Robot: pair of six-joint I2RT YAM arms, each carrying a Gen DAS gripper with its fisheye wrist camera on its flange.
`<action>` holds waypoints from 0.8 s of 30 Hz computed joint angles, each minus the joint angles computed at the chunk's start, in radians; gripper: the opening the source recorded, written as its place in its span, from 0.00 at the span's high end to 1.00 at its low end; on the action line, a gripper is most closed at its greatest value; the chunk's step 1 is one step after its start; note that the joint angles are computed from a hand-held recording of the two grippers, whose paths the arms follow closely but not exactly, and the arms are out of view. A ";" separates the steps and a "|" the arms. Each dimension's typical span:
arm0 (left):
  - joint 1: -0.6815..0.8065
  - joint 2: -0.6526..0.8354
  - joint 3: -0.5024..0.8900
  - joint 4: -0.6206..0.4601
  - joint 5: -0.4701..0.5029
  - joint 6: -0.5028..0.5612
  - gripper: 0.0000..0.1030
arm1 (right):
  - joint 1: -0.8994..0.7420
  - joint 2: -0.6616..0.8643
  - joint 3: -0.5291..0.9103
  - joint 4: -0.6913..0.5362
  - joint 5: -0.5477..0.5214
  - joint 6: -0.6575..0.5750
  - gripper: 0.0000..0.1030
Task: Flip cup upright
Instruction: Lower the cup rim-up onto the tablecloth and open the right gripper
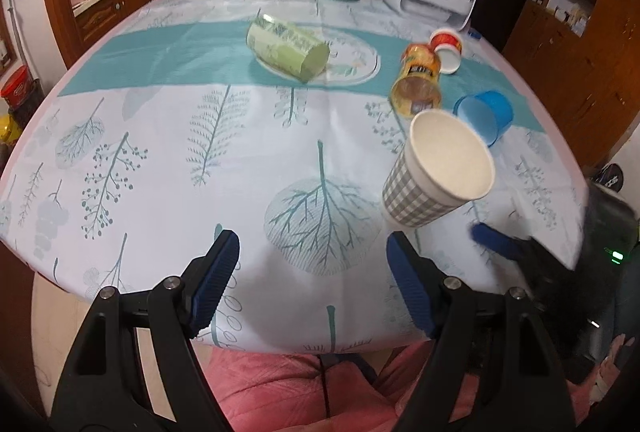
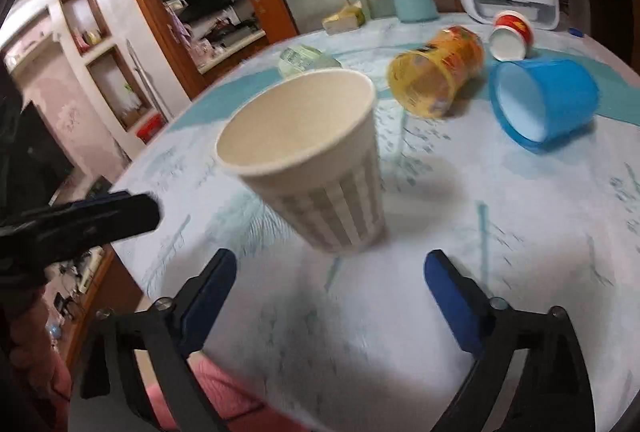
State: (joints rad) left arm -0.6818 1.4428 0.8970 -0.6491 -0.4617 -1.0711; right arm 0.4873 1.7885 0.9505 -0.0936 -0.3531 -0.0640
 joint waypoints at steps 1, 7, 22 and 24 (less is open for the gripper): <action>0.010 0.014 0.009 -0.002 0.019 0.001 0.21 | -0.001 -0.015 0.002 -0.036 0.016 -0.007 0.03; 0.014 0.078 0.103 -0.085 0.029 0.003 0.12 | -0.026 -0.054 0.157 -0.390 0.072 -0.019 0.02; 0.029 0.102 0.569 -0.509 0.014 -0.015 0.01 | -0.024 -0.131 0.631 -0.874 0.160 0.080 0.00; 0.054 0.061 0.555 -0.458 0.045 -0.009 0.01 | -0.022 -0.141 0.665 -0.883 0.144 0.079 0.00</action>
State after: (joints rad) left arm -0.6275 1.5035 1.4520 -1.1070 -0.4168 -1.0804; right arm 0.4648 1.6476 1.6158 -0.9764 -0.2095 0.0152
